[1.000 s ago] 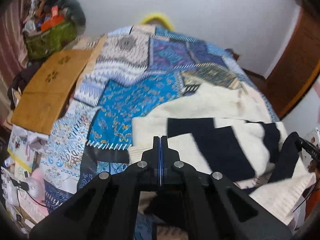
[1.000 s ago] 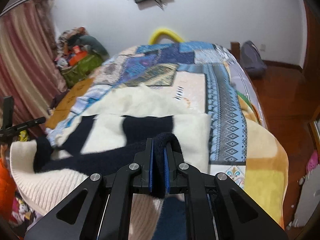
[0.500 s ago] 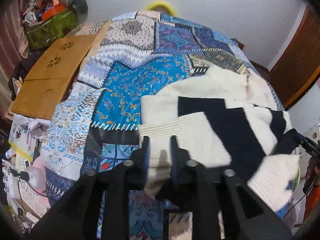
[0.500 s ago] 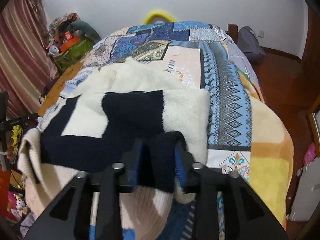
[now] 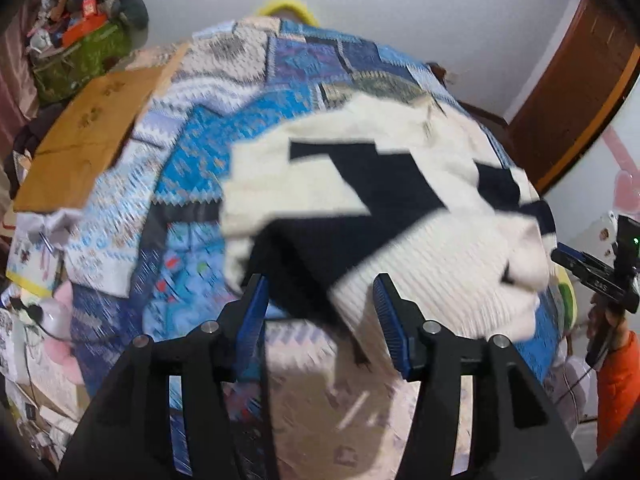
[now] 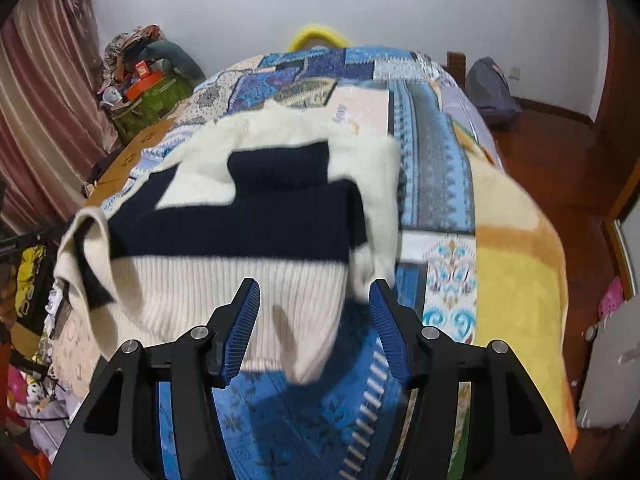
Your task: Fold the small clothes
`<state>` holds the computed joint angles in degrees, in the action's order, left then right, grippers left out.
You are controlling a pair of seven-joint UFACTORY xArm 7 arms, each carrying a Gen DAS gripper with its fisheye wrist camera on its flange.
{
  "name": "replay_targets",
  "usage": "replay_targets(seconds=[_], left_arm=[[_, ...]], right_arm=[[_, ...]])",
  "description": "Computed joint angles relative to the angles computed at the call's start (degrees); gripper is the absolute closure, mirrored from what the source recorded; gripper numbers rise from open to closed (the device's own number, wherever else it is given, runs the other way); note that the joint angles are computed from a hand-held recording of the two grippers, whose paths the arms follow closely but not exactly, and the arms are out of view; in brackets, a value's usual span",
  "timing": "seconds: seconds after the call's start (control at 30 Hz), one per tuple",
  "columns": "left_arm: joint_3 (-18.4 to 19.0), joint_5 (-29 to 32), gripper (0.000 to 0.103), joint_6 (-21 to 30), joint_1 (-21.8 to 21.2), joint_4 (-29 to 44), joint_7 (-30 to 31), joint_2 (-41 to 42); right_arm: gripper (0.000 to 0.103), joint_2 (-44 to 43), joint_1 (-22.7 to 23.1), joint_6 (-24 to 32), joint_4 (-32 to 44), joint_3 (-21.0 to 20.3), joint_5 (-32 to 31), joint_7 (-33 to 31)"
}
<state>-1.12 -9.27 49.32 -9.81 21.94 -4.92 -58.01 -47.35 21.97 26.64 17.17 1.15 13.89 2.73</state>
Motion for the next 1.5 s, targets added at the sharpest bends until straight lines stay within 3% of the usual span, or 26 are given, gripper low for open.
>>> replay_targets(seconds=[0.17,0.23,0.27,0.33,0.43,0.73,1.13,1.4,1.5], left_arm=[[0.7,-4.2,0.049,2.6,-2.7,-2.4,-1.8,-1.2],[0.6,-4.9,0.052,2.9,-3.6,-3.2,-1.7,-1.8],[0.6,-5.3,0.056,2.9,-4.1,-3.4,-1.5,-2.1],[1.7,-6.8,0.081,2.7,-5.5,-3.5,-0.6,-1.8],[1.2,-7.8,0.093,1.6,-6.0,-3.1,-0.3,-1.2],[-1.6,-3.2,0.096,-6.9,-3.9,2.2,-0.1,0.3],[0.1,3.3,0.096,-19.6,3.2,12.6,0.1,19.7],[4.7,-0.7,0.096,-22.7,3.6,17.6,4.0,35.5],[5.1,-3.1,0.096,-23.3,3.2,18.2,7.2,38.4]], right_arm=[[0.05,1.3,3.2,-0.6,-1.6,-2.5,3.4,-1.0],[0.069,1.2,4.6,-1.2,-2.1,-3.5,5.0,-2.0],[0.074,1.0,5.3,-1.3,-2.2,-3.9,5.7,-2.5],[0.087,0.4,5.7,-1.6,-2.3,-3.9,6.4,-3.0],[0.094,-0.3,6.6,-2.2,-1.9,-4.4,7.4,-4.3],[0.096,0.9,8.4,-4.6,2.4,-5.1,8.2,-8.0],[0.096,16.0,6.6,-13.5,14.7,-5.4,7.5,-10.4],[0.096,28.1,6.2,-13.8,21.9,-7.6,13.4,-13.8],[0.096,30.8,4.4,-13.0,23.5,-6.3,15.4,-15.7]])
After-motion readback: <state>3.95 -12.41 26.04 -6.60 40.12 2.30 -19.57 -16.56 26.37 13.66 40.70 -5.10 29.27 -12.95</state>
